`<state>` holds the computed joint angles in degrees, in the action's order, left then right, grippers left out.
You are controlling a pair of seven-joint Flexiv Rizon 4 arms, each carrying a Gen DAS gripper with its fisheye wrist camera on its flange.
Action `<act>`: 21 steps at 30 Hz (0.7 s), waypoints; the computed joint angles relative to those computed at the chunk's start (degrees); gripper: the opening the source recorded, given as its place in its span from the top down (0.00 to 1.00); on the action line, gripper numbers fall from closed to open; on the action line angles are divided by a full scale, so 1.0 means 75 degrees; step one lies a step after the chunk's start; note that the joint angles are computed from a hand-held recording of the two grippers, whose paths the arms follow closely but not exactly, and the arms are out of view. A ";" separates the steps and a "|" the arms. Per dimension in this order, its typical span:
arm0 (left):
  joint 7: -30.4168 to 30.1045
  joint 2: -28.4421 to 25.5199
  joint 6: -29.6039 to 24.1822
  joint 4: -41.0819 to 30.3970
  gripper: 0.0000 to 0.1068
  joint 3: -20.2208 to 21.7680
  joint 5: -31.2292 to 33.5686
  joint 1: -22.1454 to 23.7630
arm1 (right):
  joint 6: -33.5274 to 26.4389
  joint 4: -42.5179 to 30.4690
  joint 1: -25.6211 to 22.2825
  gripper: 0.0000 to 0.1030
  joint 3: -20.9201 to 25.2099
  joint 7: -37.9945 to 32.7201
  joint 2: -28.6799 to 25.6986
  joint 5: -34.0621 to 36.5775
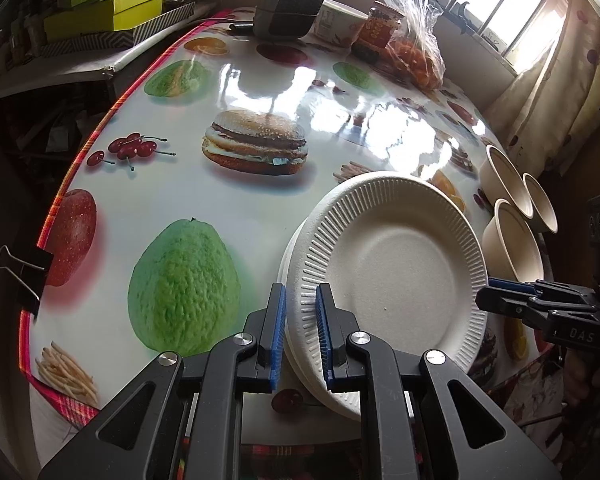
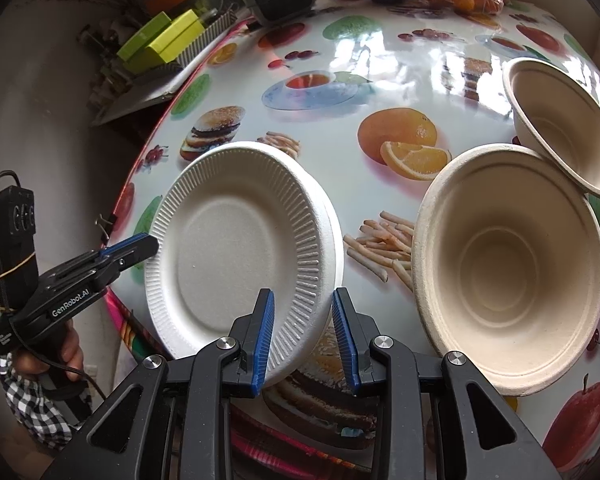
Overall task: Organize plates and bowls
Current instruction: 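Carry the plate with the right tool toward the bowls while the left tool holds its plate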
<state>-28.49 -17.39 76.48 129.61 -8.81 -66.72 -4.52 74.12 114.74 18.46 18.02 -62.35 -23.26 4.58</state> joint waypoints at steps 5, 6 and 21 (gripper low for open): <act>-0.0067 -0.0047 0.0054 -0.0007 0.85 0.0004 0.0096 -0.0004 | 0.0002 0.0028 0.0112 0.71 -0.0114 0.0116 -0.0014 -0.0157; -0.0081 -0.0051 0.0030 -0.0009 0.85 0.0000 0.0112 0.0013 | 0.0001 0.0026 0.0101 0.71 -0.0102 0.0116 -0.0020 -0.0153; 0.0022 -0.0082 0.0019 -0.0030 0.85 -0.0060 0.0005 0.0052 | 0.0029 0.0035 0.0078 0.71 -0.0094 0.0200 -0.0058 -0.0219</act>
